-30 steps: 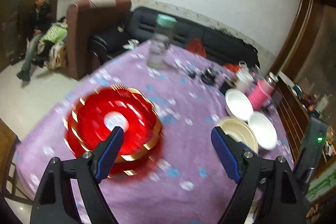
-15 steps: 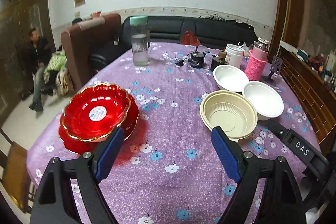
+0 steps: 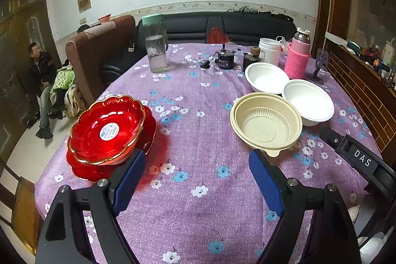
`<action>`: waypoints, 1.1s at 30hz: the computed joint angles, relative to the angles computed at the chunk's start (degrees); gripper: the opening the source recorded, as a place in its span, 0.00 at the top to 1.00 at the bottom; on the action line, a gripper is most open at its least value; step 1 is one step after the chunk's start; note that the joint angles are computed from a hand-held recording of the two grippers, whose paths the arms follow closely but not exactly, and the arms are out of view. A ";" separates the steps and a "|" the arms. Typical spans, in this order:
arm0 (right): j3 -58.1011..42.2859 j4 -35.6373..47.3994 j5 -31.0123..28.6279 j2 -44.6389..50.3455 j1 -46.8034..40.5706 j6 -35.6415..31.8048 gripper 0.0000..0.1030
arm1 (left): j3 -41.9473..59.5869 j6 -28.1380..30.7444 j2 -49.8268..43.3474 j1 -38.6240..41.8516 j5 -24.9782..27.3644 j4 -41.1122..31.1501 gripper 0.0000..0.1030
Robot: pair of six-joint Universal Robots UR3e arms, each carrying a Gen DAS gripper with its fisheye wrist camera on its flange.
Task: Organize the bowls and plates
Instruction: 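Move both grippers toward the beige plastic bowl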
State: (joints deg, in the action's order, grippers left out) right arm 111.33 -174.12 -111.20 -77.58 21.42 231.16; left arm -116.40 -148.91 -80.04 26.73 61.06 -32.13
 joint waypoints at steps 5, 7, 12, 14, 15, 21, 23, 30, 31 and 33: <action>-0.75 0.65 0.22 0.61 -0.11 -0.08 0.42 | 0.70 -0.14 -1.27 -0.31 0.25 -0.48 0.18; -0.67 0.80 0.56 0.75 -0.48 -0.02 0.42 | 1.18 -0.28 -2.04 -0.63 0.59 -0.60 0.18; 0.45 0.76 1.41 0.39 -1.94 0.09 0.42 | 3.97 -0.89 -5.04 -0.88 0.99 -2.55 0.18; 1.09 1.07 1.80 -0.17 -2.90 0.33 0.42 | 5.34 -1.82 -6.29 -0.45 0.83 -3.27 0.18; 1.41 1.24 2.17 -0.46 -3.51 0.27 0.42 | 6.14 -2.36 -7.03 -0.07 0.56 -3.82 0.18; 2.19 1.11 8.37 -0.22 -7.82 -0.52 0.42 | 10.80 -3.85 -10.73 1.03 -0.59 -7.91 0.18; 1.59 0.52 11.28 0.82 -9.22 -1.14 0.42 | 11.53 -4.28 -11.36 0.81 -0.29 -7.85 0.18; -7.06 4.66 11.22 6.98 -9.61 -4.44 0.42 | 12.49 -4.93 -12.34 -0.21 0.73 -7.85 0.18; -8.34 5.42 11.93 8.00 -10.03 -4.93 0.42 | 12.58 -4.88 -12.44 -0.26 0.71 -7.96 0.18; -10.95 6.94 13.25 10.10 -10.63 -5.56 0.42 | 12.65 -4.79 -12.55 -0.55 0.79 -8.00 0.18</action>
State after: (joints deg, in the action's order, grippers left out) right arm 100.37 -167.18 -97.95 -67.48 10.79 225.60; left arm -103.76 -153.70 -92.59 26.18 61.86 -40.13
